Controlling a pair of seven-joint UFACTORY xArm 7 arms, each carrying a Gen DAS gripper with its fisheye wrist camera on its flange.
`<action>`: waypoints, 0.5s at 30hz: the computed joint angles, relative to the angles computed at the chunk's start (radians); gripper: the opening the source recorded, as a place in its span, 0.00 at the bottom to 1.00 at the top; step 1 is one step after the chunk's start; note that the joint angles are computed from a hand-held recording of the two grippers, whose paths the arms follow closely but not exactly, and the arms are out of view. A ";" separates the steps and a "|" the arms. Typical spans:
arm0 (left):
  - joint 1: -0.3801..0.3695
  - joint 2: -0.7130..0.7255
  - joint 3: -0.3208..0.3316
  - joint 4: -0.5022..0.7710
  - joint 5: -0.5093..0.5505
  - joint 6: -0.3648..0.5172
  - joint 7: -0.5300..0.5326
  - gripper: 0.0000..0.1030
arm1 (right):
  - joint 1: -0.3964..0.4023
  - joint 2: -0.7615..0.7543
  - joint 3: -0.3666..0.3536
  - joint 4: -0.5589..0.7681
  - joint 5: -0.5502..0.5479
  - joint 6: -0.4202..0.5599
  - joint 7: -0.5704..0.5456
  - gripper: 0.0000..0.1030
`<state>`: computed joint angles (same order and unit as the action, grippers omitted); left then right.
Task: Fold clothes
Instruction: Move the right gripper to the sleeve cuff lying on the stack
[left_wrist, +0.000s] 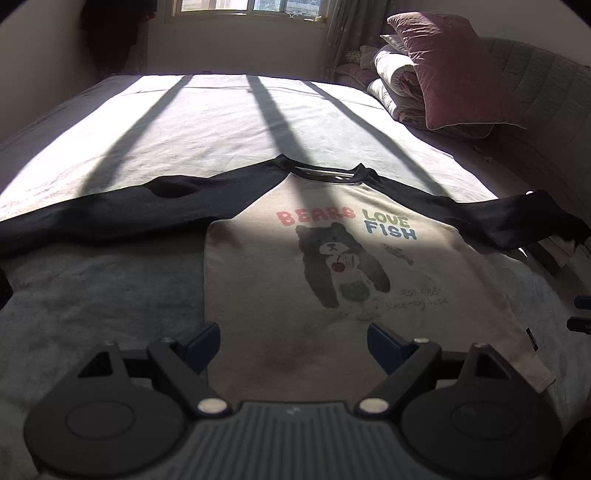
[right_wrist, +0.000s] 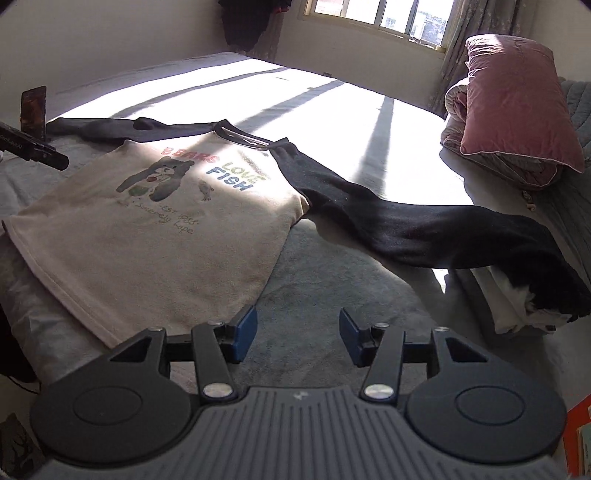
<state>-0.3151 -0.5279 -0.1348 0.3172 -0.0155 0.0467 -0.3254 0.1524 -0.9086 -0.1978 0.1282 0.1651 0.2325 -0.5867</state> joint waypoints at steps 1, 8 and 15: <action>-0.029 -0.028 0.042 -0.034 -0.016 -0.002 0.011 0.76 | 0.018 -0.004 -0.003 -0.009 0.019 0.007 0.019 0.47; -0.178 -0.097 0.206 -0.203 -0.084 -0.077 0.083 0.37 | 0.116 -0.017 0.004 -0.081 0.096 -0.018 0.126 0.18; -0.108 -0.271 0.101 -0.319 -0.032 -0.033 0.061 0.32 | 0.049 -0.076 0.053 -0.136 0.041 0.029 0.189 0.12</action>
<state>-0.4233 -0.7992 -0.0334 -0.0023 -0.0479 0.0139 -0.2640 0.2016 -0.9842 -0.1451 -0.0077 0.2059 0.2614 -0.3972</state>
